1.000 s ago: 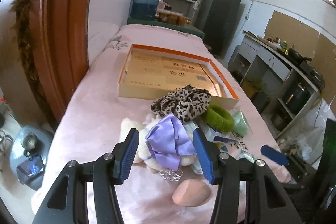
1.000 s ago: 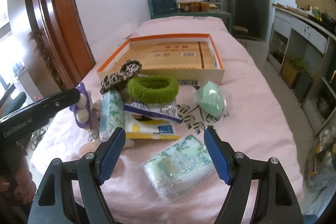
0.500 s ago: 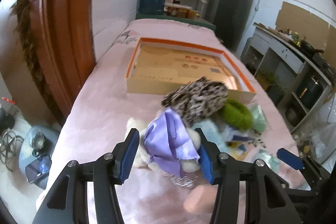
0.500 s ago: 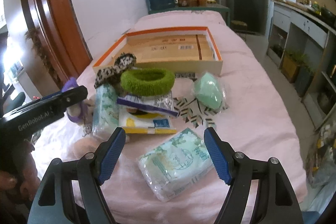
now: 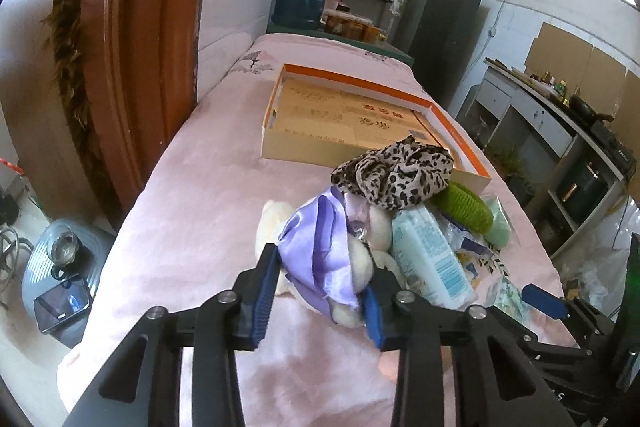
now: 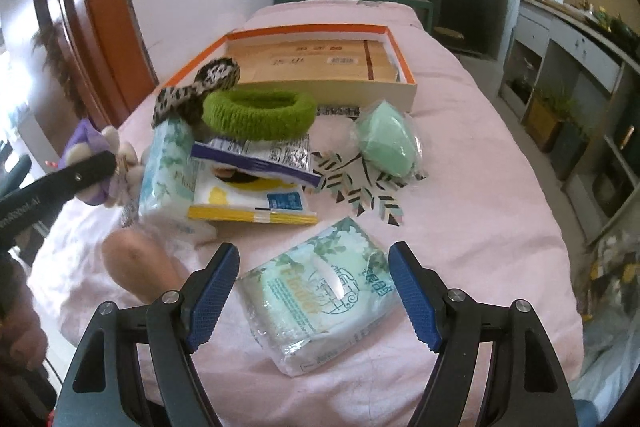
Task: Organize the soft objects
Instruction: 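Close the left gripper on the teddy bear in purple dress while the right gripper approaches the tissue pack, then close the right gripper on the wrapped tissue pack and lift it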
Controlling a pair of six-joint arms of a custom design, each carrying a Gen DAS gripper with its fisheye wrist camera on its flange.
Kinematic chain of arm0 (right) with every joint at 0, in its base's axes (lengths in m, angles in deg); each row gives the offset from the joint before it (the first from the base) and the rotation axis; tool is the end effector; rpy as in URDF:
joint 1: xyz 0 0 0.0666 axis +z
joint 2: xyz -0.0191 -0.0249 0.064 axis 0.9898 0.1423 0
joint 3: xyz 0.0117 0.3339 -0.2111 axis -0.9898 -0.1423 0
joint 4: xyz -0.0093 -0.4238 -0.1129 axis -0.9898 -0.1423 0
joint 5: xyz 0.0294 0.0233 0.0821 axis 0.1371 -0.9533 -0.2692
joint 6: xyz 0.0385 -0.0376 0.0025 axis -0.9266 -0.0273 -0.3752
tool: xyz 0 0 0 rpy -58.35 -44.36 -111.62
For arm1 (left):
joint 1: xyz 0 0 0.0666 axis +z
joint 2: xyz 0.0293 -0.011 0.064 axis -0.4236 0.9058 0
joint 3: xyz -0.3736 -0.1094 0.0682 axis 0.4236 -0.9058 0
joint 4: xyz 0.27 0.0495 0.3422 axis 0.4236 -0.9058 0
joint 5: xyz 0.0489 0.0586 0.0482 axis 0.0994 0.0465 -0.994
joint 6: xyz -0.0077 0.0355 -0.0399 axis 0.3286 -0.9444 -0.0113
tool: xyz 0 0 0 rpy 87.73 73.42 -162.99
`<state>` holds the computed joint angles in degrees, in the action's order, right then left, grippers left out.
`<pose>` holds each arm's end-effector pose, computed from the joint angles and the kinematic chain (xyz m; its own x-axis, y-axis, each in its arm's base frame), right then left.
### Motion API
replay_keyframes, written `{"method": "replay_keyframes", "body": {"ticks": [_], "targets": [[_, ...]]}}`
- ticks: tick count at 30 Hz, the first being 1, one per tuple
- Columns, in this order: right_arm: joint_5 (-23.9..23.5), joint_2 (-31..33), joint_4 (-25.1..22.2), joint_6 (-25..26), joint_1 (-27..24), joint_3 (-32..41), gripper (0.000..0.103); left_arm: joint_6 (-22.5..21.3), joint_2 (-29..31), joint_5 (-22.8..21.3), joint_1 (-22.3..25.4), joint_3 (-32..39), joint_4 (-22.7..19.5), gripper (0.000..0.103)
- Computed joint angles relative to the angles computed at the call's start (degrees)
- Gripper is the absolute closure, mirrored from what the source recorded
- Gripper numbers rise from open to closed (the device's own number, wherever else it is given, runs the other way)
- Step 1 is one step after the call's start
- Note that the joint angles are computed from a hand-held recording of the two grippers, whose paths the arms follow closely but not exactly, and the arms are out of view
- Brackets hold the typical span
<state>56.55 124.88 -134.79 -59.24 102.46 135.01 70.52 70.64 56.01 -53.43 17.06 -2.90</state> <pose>0.5012 0.1952 0.3996 -0.6626 -0.3703 -0.6511 -0.5355 0.8420 0.0661 0.4117 -0.2036 0.4246 -0.5689 -0.4343 -0.6984 -0.3961 0.8889 -0.2302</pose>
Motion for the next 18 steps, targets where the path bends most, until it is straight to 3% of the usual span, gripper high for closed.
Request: {"method": "replay_keyframes", "body": {"ticks": [4, 11, 14, 16, 18], "targets": [[1.40, 0.41, 0.04, 1.11, 0.42, 0.16, 0.025, 1.04, -1.45, 3.68, 1.21, -2.16, 2.11, 0.076], [2.87, 0.89, -0.68, 2.45, 1.00, 0.55, 0.025, 1.20, -2.95, 3.79, 0.90, -4.17, 4.43, 0.079], [0.03, 1.00, -1.19, 0.89, -0.06, 0.80, 0.035, 0.45, -2.80, 2.55, 0.29, -4.03, 4.65, 0.080], [-1.22, 0.91, -0.98, 0.57, -0.52, 0.75, 0.050, 0.23, -2.87, 1.58, -0.17, -4.04, 5.17, 0.080], [-2.19, 0.73, -0.56, 0.51, -0.90, 0.63, 0.054, 0.01, -3.00, 0.75, -0.47, -4.07, 5.54, 0.080]]}}
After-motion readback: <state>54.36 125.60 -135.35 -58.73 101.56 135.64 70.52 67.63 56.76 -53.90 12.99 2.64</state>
